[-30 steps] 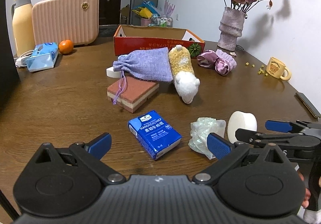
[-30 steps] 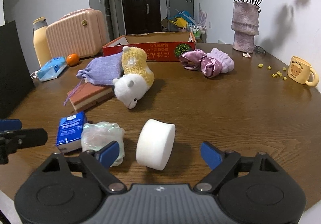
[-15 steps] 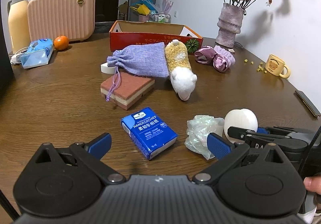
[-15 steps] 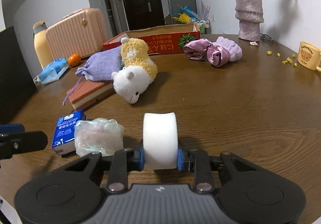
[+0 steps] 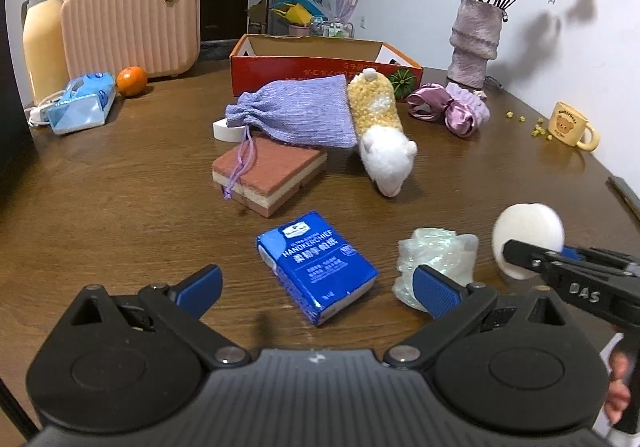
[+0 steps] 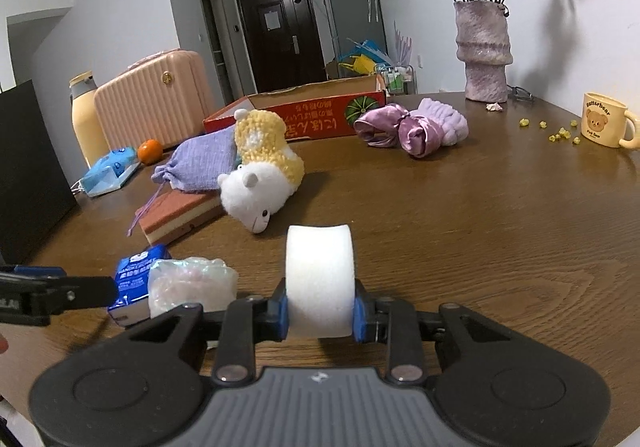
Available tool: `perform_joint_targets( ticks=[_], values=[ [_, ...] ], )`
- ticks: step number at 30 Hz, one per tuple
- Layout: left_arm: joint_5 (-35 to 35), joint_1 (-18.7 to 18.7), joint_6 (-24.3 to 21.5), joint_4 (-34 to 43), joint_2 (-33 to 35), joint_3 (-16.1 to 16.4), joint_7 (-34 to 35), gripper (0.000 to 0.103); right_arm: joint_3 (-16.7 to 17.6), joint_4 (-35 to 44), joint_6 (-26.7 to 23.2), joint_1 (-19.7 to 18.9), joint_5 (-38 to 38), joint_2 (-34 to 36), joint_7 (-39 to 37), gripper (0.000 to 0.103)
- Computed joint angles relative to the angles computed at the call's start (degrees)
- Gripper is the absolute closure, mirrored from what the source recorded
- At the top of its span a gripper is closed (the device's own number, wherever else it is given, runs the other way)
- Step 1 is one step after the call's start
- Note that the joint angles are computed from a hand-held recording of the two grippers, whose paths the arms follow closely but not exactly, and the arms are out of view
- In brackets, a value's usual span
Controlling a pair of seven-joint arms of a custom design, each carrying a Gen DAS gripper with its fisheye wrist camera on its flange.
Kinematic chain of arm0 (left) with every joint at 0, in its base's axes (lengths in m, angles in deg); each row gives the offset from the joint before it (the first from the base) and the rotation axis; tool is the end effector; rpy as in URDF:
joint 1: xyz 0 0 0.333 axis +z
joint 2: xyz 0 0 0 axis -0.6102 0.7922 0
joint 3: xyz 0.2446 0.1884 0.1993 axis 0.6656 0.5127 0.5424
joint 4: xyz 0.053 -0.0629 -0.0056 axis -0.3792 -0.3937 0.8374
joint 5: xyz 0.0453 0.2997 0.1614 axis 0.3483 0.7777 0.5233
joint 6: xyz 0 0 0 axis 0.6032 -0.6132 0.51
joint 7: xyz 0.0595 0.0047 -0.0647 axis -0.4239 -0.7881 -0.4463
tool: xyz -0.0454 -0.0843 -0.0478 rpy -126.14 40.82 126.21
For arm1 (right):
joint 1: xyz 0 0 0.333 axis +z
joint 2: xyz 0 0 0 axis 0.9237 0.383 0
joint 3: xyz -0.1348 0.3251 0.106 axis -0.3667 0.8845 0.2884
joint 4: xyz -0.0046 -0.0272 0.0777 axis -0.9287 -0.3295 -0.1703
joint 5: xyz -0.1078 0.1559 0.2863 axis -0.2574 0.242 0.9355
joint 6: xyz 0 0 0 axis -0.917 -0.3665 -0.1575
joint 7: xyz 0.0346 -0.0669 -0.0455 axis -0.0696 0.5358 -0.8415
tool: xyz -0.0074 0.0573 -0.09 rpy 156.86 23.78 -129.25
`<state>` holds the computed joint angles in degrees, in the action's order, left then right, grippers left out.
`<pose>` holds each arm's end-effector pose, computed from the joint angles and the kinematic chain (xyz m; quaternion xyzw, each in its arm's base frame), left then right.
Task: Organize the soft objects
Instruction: 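Close the left tool around the blue HANDKERCHIEF tissue pack and lift it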
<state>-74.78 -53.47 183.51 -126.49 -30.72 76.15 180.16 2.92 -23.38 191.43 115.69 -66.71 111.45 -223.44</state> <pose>0.6357 -0.2567 0.4749 -0.4960 0.7639 -0.3625 0.1976 0.5481 0.5145 0.4391 -0.5203 0.7064 -0.3103 0.3661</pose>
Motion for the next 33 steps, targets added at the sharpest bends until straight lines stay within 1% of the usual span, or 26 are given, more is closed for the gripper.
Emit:
perform_joint_targets(
  ticks=[1,3,7,11,13,15,17,22,26,33],
  values=[
    [0.4,-0.6,0.1,0.2,0.2,0.8,-0.2,0.000,-0.1,-0.1,0.0,0.1,-0.2,-0.1,0.2,0.075],
    [0.8,-0.5,0.0,0.7,0.8,0.8,0.2,0.000,-0.2,-0.4,0.0,0.2,-0.4,-0.2,0.6,0.075],
    [1.8,-1.4,0.7,1.4,1.9,1.9,0.3,0.000,-0.1,-0.7,-0.3,0.2,-0.8,-0.4,1.0,0.075],
    [2.1,-1.3,1.6,2.2,3.2,1.7,1.1,0.000,0.0,-0.6,-0.7,0.2,-1.1,-0.3,0.8,0.075],
    [1.9,-0.8,1.9,2.5,3.7,1.0,1.8,0.000,0.1,-0.6,-0.6,0.1,-1.1,-0.3,0.9,0.075],
    [2.1,-2.1,1.5,3.3,4.3,2.7,1.1,0.000,0.1,-0.6,-0.7,0.1,-1.1,-0.3,0.9,0.075],
    [2.0,-1.7,1.3,3.9,4.8,2.1,1.4,0.000,0.1,-0.6,-0.8,0.1,-1.2,-0.3,0.9,0.075],
    [2.2,-2.1,1.5,5.2,6.1,2.3,1.8,0.000,0.2,-0.7,-0.8,0.0,-1.2,-0.4,0.8,0.075],
    [2.4,-2.9,0.9,6.3,7.2,3.2,1.5,0.000,0.2,-0.9,-0.7,-0.1,-1.2,-0.5,0.9,0.075],
    [2.4,-2.6,0.5,7.8,8.7,2.8,1.6,0.000,0.3,-0.6,-0.9,-0.3,-0.8,-0.2,0.3,0.075]
  ],
)
